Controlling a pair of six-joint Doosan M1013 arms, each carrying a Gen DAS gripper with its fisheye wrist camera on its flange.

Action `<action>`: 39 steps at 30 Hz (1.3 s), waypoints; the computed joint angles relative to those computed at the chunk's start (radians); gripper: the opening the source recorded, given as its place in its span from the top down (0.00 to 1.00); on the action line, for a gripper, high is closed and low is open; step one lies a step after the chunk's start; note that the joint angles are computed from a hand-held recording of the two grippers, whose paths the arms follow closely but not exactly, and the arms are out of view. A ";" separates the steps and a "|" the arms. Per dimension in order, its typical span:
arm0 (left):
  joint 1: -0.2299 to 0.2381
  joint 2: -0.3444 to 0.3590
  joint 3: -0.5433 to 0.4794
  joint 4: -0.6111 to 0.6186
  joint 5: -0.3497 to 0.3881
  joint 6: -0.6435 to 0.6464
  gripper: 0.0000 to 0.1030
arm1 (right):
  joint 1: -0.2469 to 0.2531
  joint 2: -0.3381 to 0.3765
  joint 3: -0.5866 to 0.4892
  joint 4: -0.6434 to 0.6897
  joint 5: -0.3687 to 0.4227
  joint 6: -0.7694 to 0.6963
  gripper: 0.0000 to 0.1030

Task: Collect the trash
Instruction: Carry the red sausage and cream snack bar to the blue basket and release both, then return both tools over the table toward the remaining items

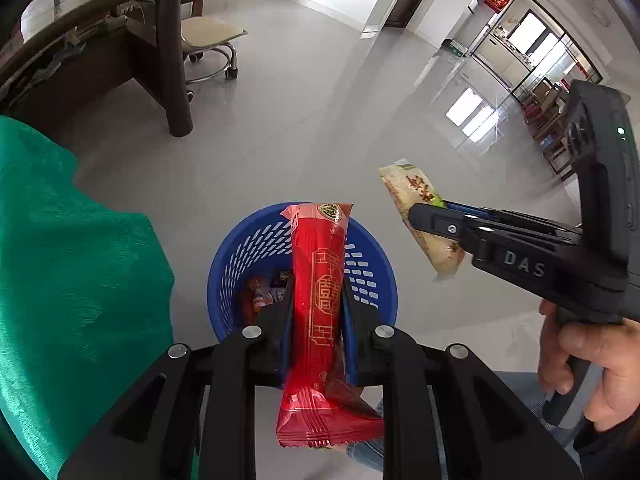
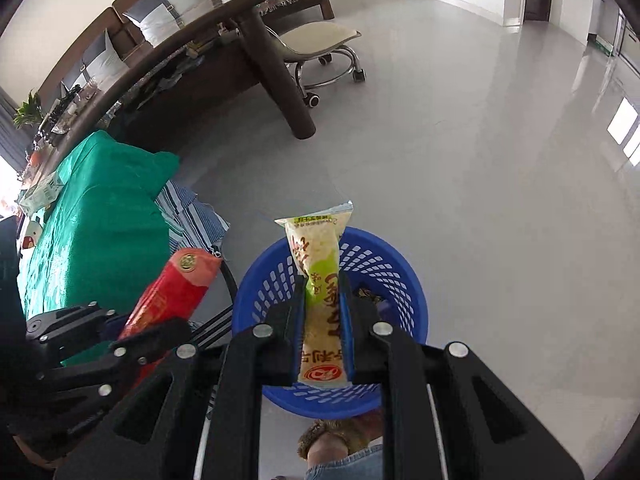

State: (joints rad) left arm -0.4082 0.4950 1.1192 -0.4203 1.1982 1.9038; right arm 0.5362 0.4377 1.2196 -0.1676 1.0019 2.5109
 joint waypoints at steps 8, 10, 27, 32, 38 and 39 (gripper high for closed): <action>-0.010 0.024 -0.007 0.004 -0.002 -0.022 0.81 | -0.009 -0.002 0.008 0.014 -0.010 -0.002 0.86; -0.014 0.031 -0.012 0.007 -0.004 -0.022 0.80 | -0.009 0.002 0.005 0.018 -0.008 -0.004 0.86; 0.004 -0.111 0.104 0.078 -0.187 0.006 0.08 | 0.045 0.025 -0.060 -0.250 0.080 0.091 0.24; 0.080 -0.219 0.202 0.120 -0.278 0.045 0.05 | 0.100 0.066 -0.143 -0.406 0.119 0.062 0.19; 0.201 -0.293 0.285 0.263 -0.335 -0.102 0.05 | 0.165 0.130 -0.259 -0.503 0.100 0.024 0.09; 0.221 -0.298 0.292 0.278 -0.337 -0.128 0.05 | 0.176 0.148 -0.289 -0.499 0.090 -0.003 0.09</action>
